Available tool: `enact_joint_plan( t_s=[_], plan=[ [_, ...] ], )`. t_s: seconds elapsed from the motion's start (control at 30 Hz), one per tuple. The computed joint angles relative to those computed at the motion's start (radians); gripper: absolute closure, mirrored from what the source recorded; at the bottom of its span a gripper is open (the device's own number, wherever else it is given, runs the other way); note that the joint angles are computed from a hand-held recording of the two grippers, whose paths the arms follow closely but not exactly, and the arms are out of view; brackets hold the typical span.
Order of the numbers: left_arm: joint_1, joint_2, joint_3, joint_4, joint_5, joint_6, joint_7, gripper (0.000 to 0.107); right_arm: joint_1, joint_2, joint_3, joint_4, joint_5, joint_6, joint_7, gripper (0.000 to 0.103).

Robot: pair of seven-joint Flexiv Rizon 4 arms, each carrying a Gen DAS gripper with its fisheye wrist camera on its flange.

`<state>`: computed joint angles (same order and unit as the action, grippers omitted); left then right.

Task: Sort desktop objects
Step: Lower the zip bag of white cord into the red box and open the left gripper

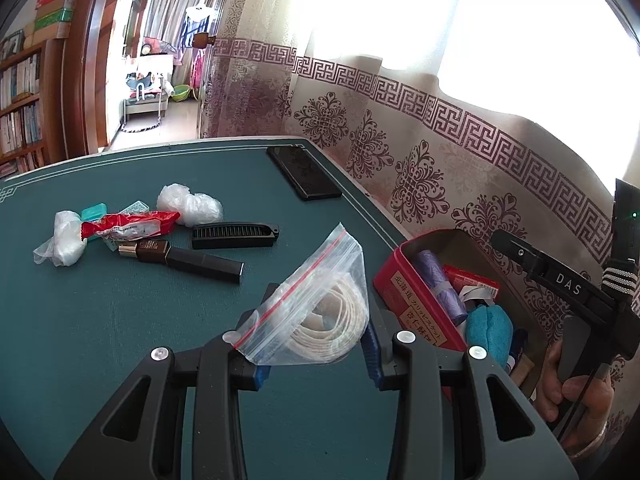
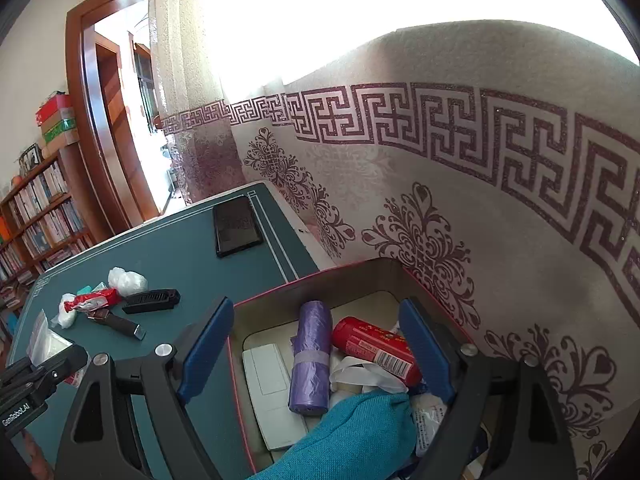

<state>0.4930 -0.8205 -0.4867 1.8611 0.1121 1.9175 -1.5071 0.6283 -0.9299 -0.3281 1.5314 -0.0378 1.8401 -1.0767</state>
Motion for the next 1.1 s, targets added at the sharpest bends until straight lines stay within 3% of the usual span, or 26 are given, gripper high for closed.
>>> enact_joint_plan(
  t_s=[0.5,0.87,1.1],
  plan=[
    [-0.024,-0.025,-0.107,-0.01,0.02,-0.086,0.113,0.067,-0.052,0.039,0.073,0.056,0.039,0.072,-0.041,0.015],
    [-0.042,-0.089,-0.203,-0.097,-0.086,-0.178,0.242,0.067,-0.13,0.053,0.158,0.061,0.033,0.11,-0.057,0.013],
    [-0.098,-0.127,-0.201,-0.175,-0.179,-0.222,0.305,0.066,-0.171,0.043,0.193,0.051,0.016,0.115,-0.054,0.013]
  ],
)
